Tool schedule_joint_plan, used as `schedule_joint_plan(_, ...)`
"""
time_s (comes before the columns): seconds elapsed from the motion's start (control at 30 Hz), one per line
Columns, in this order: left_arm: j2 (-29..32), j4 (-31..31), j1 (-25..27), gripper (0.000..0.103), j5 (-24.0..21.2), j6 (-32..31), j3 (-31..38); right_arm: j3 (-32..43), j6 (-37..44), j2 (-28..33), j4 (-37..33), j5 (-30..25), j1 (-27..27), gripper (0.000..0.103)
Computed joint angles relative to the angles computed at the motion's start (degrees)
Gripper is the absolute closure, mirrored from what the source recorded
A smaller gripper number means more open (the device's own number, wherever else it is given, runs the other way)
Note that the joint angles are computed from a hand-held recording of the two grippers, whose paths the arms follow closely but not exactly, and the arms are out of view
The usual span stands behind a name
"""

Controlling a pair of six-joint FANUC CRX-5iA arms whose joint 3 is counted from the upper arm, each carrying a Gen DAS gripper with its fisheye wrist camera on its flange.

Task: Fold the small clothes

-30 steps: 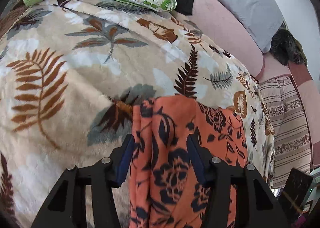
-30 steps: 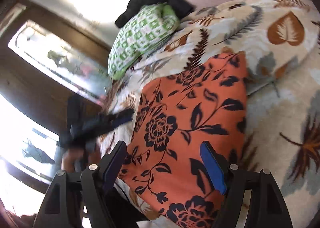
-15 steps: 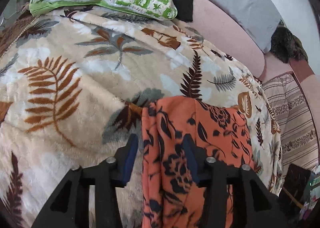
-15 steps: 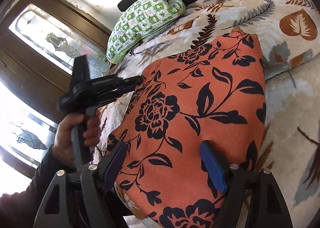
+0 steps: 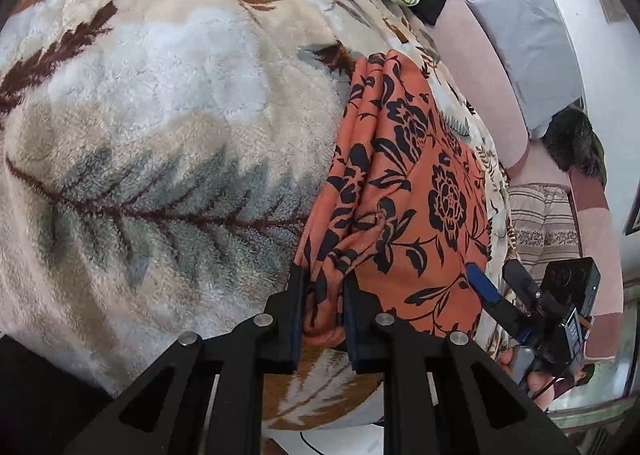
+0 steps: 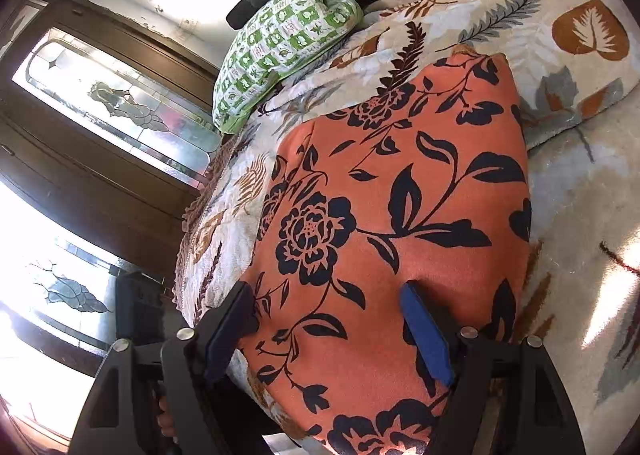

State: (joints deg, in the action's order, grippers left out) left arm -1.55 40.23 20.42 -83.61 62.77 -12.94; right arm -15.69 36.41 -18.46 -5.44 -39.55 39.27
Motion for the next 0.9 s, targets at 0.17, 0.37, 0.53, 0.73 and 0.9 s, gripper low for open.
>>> schedule_joint_plan(0.17, -3.07, -3.19, -1.98, 0.08, 1.44, -3.96, 3.39, 0.45, 0.0, 0.41, -0.77, -0.32, -0.53, 0.023)
schedule_joint_plan(0.37, -1.12, -8.08, -7.08, 0.056, 7.62, -4.51, 9.06, 0.07, 0.13, 0.19, -0.57, 0.17, -0.36, 0.022)
schedule_joint_plan(0.53, 0.87, -10.1, -7.45, 0.081, 8.04, -0.82, 9.21, 0.93, 2.07, 0.34, -3.23, -0.48, -1.36, 0.022)
schedule_joint_plan(0.73, -3.24, -10.27, -7.4, 0.054, 11.05, -4.66, 8.55, 0.6, -0.23, 0.06, -2.1, -0.22, -1.06, 0.022)
schedule_joint_plan(0.9, -4.4, -12.32, -9.08, 0.046, 13.43, -5.05, 8.86, 0.74, -3.65, -0.72, 0.97, -1.34, 0.3, 0.021)
